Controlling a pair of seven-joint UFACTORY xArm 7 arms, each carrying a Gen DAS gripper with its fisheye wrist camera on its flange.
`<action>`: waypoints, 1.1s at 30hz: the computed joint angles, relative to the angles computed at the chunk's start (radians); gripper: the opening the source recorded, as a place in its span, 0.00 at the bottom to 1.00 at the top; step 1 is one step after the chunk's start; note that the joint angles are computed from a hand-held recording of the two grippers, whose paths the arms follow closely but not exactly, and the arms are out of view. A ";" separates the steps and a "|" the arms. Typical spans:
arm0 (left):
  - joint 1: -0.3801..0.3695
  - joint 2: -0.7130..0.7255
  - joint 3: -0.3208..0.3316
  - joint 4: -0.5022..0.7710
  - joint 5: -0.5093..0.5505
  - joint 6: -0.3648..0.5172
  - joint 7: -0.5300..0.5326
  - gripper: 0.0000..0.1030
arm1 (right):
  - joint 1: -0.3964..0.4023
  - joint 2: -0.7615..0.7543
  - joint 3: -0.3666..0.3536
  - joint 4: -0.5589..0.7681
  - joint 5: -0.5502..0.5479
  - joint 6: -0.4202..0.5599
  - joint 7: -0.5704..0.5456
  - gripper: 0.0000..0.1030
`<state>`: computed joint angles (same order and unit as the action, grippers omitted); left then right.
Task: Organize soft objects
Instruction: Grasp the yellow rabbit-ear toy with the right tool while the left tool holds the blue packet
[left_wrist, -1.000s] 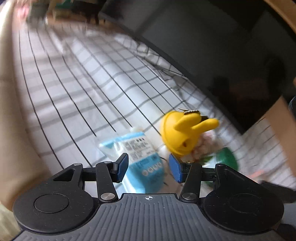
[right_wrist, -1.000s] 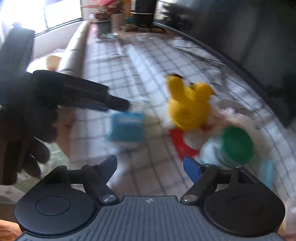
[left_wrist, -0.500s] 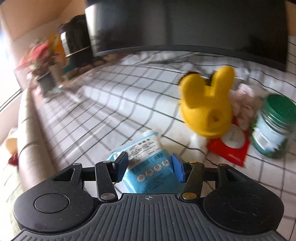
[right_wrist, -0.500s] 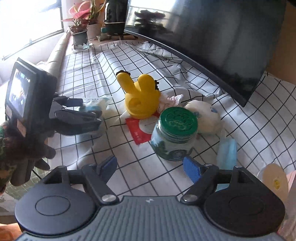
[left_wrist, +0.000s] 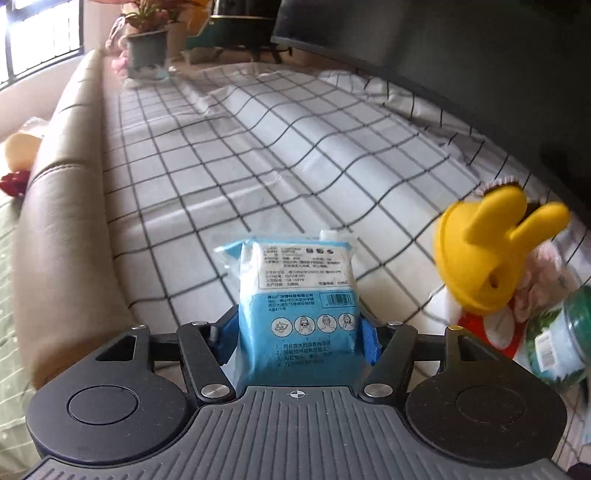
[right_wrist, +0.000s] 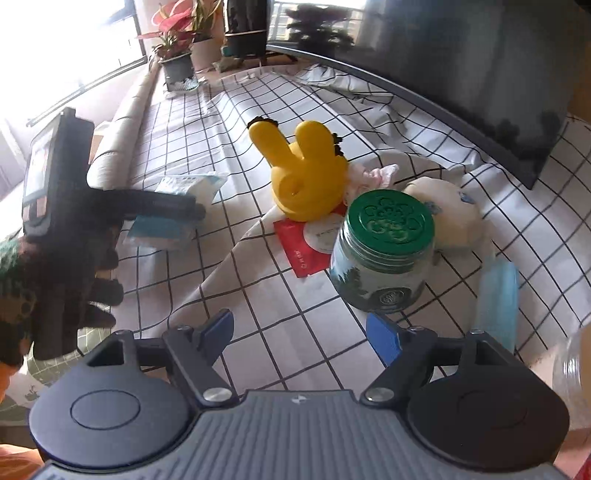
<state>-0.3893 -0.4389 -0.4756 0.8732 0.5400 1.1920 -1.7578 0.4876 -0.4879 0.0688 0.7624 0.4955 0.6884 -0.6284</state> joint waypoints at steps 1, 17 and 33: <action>-0.002 -0.003 0.012 -0.006 0.003 -0.011 0.024 0.65 | 0.000 0.001 0.004 0.000 -0.004 -0.006 -0.001 0.77; 0.038 -0.139 0.116 -0.167 -0.115 -0.338 0.330 0.63 | -0.013 0.161 0.101 0.194 -0.195 -0.203 0.229 0.77; 0.127 -0.263 0.079 -0.233 -0.270 -0.442 0.455 0.54 | -0.024 0.470 0.162 0.531 -0.337 -0.052 0.218 0.30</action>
<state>-0.2626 -0.7023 -0.3963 0.6401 0.2705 0.7501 -1.3027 0.4636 -0.0176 0.2305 1.2930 0.1587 0.6365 -0.4108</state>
